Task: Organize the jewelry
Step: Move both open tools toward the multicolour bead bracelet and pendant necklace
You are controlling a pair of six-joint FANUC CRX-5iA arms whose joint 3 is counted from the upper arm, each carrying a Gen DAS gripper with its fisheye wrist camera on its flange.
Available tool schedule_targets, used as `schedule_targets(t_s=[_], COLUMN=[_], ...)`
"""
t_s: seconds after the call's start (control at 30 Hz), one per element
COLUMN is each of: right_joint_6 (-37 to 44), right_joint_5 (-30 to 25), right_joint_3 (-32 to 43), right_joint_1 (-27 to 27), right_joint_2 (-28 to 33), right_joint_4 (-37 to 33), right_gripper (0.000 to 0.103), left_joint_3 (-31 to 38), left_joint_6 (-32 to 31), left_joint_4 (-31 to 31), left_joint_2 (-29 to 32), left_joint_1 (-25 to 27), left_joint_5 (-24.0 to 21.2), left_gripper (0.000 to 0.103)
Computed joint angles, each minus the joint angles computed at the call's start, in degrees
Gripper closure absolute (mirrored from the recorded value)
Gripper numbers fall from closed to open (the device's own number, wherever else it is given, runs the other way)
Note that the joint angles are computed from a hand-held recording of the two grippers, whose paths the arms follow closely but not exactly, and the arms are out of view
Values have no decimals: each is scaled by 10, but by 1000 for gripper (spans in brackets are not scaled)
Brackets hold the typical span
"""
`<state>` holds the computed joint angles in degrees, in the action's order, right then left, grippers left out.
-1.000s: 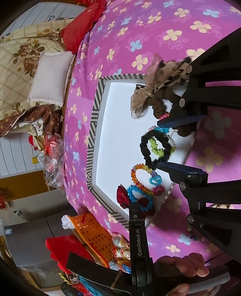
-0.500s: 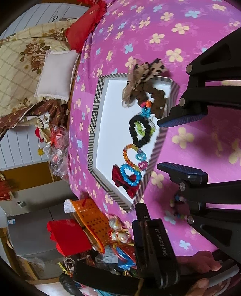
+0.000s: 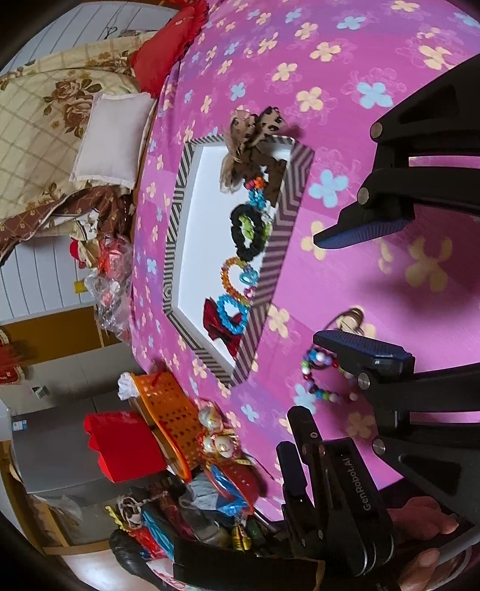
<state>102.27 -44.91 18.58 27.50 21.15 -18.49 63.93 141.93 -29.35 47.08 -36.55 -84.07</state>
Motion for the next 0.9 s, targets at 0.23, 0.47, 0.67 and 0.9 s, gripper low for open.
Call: schedule_targets(t_s=[0.23,0.47,0.67,0.9], right_joint_6=[5,18,25,11], right_joint_5=[-4,-29,-41,-54], right_joint_3=[-21,-16,-1,14], right_joint_1=[9,11,18,12], right_joint_2=[-12,0,23,44], right_joint_4=[3,-6,-6,4], right_gripper=[59,59,59,59], left_joint_3=[-83,-189,-243,-241], left_joint_6=[34,72,91,42], left_joint_4=[6,27,55,79], left_joint_2=[-44,-98,-119,-109], left_joint_1=[-3,10,26,30], left_joint_5=[26,55,76,121], left_gripper=[56,56,56,56])
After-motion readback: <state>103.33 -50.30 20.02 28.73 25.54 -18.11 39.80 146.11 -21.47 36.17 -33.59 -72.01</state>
